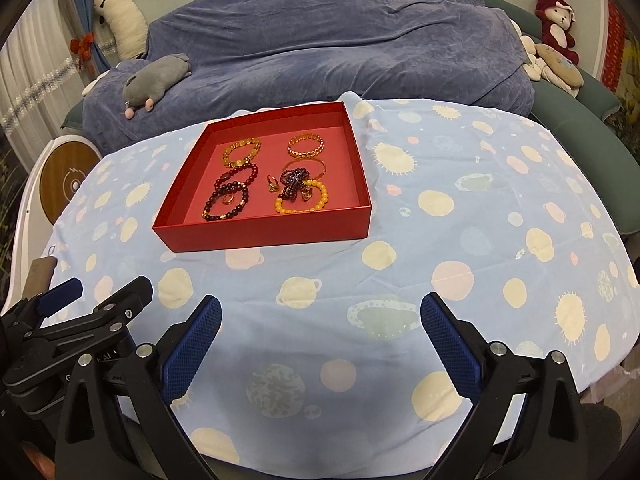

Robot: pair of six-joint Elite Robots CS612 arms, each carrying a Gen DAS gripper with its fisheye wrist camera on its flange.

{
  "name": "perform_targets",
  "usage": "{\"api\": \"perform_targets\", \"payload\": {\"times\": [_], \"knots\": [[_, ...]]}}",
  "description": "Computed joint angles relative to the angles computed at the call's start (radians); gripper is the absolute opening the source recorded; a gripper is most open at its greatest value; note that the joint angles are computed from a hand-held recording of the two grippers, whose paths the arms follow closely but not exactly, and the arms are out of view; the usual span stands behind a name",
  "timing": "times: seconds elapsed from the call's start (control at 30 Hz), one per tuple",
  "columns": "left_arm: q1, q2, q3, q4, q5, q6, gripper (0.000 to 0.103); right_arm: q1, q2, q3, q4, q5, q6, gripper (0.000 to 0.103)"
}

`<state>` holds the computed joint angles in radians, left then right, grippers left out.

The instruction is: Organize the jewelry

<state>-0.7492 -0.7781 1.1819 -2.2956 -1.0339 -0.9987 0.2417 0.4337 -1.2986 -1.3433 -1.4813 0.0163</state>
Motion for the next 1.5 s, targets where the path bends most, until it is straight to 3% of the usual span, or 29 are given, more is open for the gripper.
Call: {"api": "perform_targets", "payload": {"times": [1.2, 1.5], "knots": [[-0.005, -0.003, -0.002, 0.031, 0.012, -0.001, 0.096, -0.001, 0.009, -0.021, 0.008, -0.010, -0.002, 0.096], [0.005, 0.013, -0.039, 0.069, 0.028, -0.013, 0.096, 0.002, -0.016, 0.032, -0.022, -0.017, -0.012, 0.096]]}}
